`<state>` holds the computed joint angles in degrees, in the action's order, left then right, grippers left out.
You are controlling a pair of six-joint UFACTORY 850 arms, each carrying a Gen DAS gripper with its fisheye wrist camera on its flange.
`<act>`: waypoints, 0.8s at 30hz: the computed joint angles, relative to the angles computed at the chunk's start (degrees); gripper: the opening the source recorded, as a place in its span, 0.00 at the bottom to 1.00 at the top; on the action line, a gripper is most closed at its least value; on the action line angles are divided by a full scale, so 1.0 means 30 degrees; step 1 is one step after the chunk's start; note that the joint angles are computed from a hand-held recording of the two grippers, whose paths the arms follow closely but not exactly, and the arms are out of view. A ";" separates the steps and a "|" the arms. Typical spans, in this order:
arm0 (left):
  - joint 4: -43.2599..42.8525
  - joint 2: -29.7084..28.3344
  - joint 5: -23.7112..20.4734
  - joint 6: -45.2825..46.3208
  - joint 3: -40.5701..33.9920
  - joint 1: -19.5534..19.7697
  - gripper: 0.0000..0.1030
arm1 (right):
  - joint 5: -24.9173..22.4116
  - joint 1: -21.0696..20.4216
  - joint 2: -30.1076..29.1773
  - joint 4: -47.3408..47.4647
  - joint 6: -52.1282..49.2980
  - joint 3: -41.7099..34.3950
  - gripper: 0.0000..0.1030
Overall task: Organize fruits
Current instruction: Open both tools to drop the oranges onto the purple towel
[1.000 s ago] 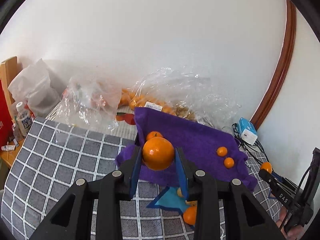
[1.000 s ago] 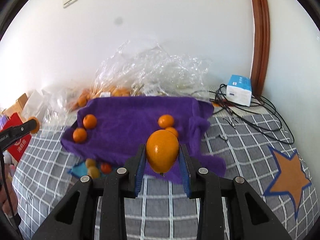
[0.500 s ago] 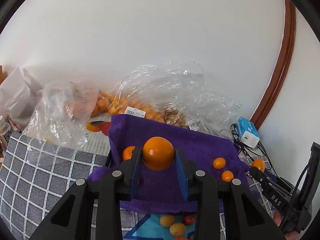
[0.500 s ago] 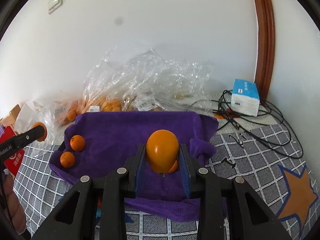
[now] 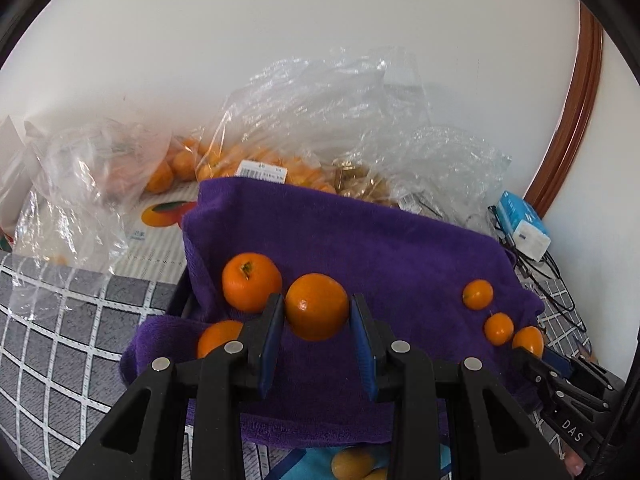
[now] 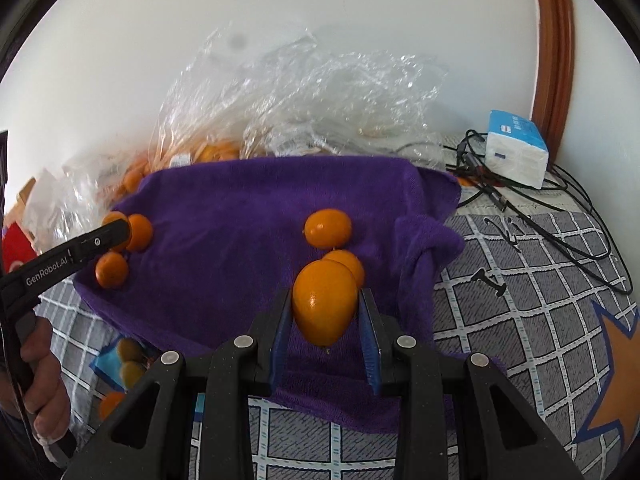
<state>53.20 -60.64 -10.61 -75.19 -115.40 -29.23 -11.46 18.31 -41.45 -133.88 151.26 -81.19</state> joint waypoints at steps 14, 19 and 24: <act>-0.6297 -0.1002 -0.0887 0.6251 -0.1302 0.0108 0.31 | 0.1009 -0.0111 -0.1007 0.4939 -0.4789 -0.1099 0.31; -0.5622 -0.1141 -0.1118 0.5902 -0.1509 0.0022 0.31 | 0.0861 -0.0072 -0.0991 0.5097 -0.4953 -0.1060 0.31; -0.5115 -0.1301 -0.1396 0.5626 -0.1782 -0.0068 0.31 | 0.0506 0.0040 -0.1038 0.5908 -0.5705 -0.1082 0.32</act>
<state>37.85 -64.54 -14.80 -58.31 -120.75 -29.43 -9.94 18.42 -44.57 -116.16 134.14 -84.44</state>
